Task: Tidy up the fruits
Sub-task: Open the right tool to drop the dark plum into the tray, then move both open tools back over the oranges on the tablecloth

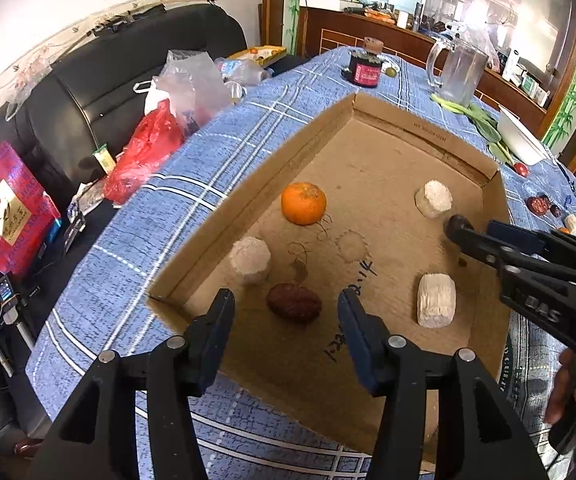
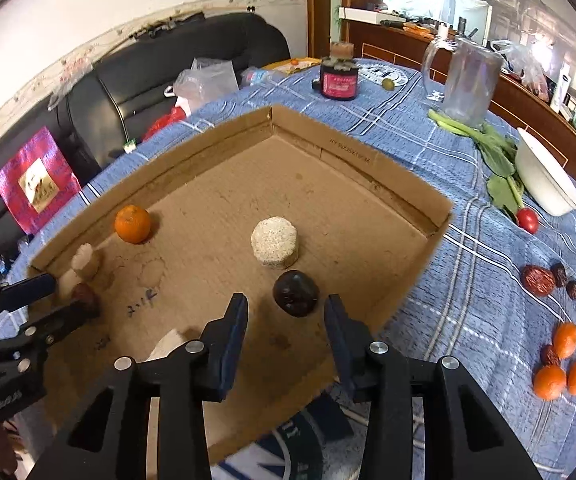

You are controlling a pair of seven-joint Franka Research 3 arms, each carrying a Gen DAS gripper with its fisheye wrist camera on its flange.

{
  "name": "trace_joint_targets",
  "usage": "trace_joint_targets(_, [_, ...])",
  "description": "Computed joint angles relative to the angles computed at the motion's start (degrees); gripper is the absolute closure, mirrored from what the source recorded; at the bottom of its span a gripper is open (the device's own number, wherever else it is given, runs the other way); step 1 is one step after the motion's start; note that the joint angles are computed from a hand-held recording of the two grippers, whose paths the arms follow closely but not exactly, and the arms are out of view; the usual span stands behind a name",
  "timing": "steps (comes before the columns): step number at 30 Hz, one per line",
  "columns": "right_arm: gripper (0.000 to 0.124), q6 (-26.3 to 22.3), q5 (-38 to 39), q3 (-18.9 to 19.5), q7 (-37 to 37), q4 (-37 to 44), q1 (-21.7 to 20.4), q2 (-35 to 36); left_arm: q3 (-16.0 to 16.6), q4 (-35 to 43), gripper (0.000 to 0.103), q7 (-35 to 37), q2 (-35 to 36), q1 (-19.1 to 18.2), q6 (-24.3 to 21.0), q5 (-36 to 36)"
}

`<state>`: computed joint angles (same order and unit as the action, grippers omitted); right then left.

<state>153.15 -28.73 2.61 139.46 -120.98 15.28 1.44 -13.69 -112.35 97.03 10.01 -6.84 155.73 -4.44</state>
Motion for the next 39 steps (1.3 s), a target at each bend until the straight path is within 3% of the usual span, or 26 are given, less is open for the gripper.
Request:
trace_joint_targets(6, [0.078, 2.4, 0.4, 1.67, 3.5, -7.91, -1.72, -8.33, -0.07, -1.21, 0.049, -1.7, -1.77, -0.5, 1.48, 0.11])
trace_joint_targets(13, [0.057, 0.4, -0.42, 7.18, 10.54, -19.35, -8.12, -20.87, -2.69, -1.83, 0.043, 3.47, -3.21, -2.78, 1.45, -5.28])
trace_joint_targets(17, [0.054, -4.1, 0.7, 10.04, 13.34, -26.26, -12.42, -29.78, -3.92, -1.79, 0.043, 5.54, -3.28, -5.72, 0.57, -5.58])
trace_joint_targets(20, [0.055, -11.24, 0.91, 12.03, 14.26, -29.8, -15.24, -36.29, -4.75, -1.67, 0.042, 6.23, -3.11, -7.92, -0.11, -5.26])
trace_joint_targets(21, [0.054, -13.16, 1.41, 12.02, 14.24, -30.89, -15.74, -38.26, -5.09, -1.51, 0.042, 6.25, -2.9, -8.75, -0.47, -4.94])
trace_joint_targets(23, [0.042, -14.38, 3.87, 9.71, 12.38, -33.88, -15.68, -42.38, -5.35, -1.23, 0.042, 5.79, -2.65, -9.99, -1.13, -4.23])
trace_joint_targets(27, [0.032, -13.55, 5.37, 8.67, 9.22, -38.27, -19.5, -48.93, -5.83, -0.19, 0.042, 3.5, -1.54, -12.4, -2.33, -1.88])
trace_joint_targets(30, [0.032, -7.6, 6.19, 6.54, 5.06, -40.93, -21.62, -50.35, -5.74, 1.13, 0.043, 0.57, -0.49, -13.98, -3.44, 1.2])
trace_joint_targets(33, [0.032, -1.95, 7.75, 3.88, 0.5, -41.48, -23.83, -47.36, -5.95, 2.34, 0.043, -1.91, 0.47, -15.23, -4.1, 3.59])
trace_joint_targets(39, [0.033, 7.19, 9.79, 4.35, -5.08, -39.0, -29.14, -36.66, -5.88, 5.39, 0.042, -6.31, 2.94, -17.09, -6.51, 8.06])
